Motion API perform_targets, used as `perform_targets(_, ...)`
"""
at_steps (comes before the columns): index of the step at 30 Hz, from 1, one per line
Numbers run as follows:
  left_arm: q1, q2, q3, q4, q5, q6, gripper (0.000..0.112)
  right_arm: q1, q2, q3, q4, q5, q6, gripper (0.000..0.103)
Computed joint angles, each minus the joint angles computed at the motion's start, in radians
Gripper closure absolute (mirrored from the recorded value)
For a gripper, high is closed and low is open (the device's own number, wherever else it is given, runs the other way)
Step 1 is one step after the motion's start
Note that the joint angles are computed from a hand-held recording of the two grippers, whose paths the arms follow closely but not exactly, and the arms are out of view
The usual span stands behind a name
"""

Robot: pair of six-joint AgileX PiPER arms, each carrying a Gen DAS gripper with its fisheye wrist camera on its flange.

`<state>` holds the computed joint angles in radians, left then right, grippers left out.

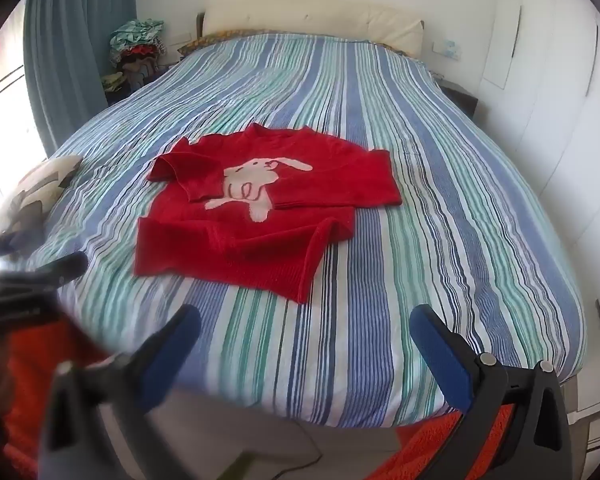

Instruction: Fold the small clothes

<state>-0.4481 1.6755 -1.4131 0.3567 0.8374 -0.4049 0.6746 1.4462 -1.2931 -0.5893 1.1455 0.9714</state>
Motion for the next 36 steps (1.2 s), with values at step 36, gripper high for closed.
perform_targets(36, -0.034, -0.049, 0.051, -0.032, -0.046, 0.029, 0.010, 0.062, -0.001, 0.009, -0.081, 0.066, 0.157, 0.000)
